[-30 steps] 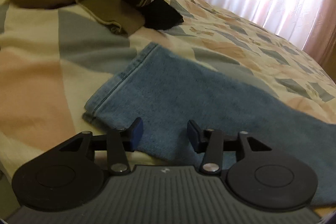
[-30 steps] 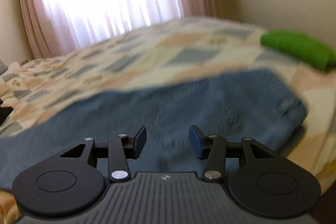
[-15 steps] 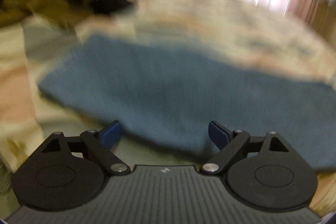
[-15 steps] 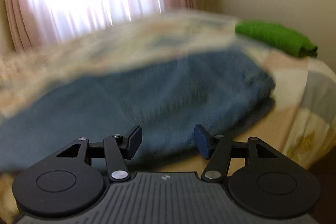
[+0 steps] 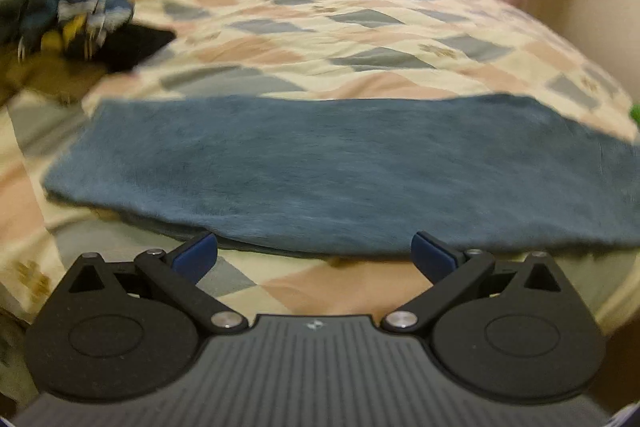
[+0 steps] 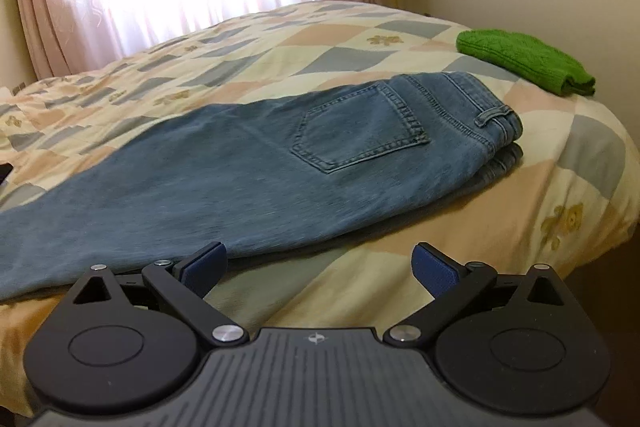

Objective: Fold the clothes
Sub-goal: 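Open both grippers and withdraw them above the folded jeans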

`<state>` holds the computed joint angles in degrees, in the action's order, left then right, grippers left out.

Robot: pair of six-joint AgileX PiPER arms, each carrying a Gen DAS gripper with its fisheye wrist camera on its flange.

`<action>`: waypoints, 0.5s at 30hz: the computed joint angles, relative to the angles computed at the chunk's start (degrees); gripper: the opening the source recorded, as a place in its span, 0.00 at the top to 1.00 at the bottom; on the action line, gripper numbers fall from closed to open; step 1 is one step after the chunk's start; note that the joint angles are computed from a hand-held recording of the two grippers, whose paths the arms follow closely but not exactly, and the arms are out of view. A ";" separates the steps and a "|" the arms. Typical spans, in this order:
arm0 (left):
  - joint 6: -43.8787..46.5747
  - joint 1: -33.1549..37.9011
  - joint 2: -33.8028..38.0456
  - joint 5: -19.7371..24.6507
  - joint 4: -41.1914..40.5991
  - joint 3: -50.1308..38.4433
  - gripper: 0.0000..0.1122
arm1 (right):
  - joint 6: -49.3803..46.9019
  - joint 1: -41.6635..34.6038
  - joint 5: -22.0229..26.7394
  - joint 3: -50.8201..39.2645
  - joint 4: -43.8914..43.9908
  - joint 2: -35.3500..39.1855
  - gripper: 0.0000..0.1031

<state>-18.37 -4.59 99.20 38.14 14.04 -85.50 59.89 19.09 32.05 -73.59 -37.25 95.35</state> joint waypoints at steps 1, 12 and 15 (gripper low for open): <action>-0.93 -1.41 -0.94 0.37 2.20 0.42 0.09 | 0.85 0.82 0.67 0.18 -0.21 -0.86 0.01; -1.77 -5.39 -9.05 2.63 3.00 3.43 0.09 | 2.13 8.37 7.99 0.92 -5.23 -8.56 0.00; -2.31 -5.82 -10.56 3.64 3.58 4.28 0.09 | 1.65 9.29 9.28 1.56 -6.28 -9.84 0.00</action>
<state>-20.67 -10.41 88.64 41.78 17.62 -81.22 61.54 28.38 41.33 -72.03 -43.53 85.51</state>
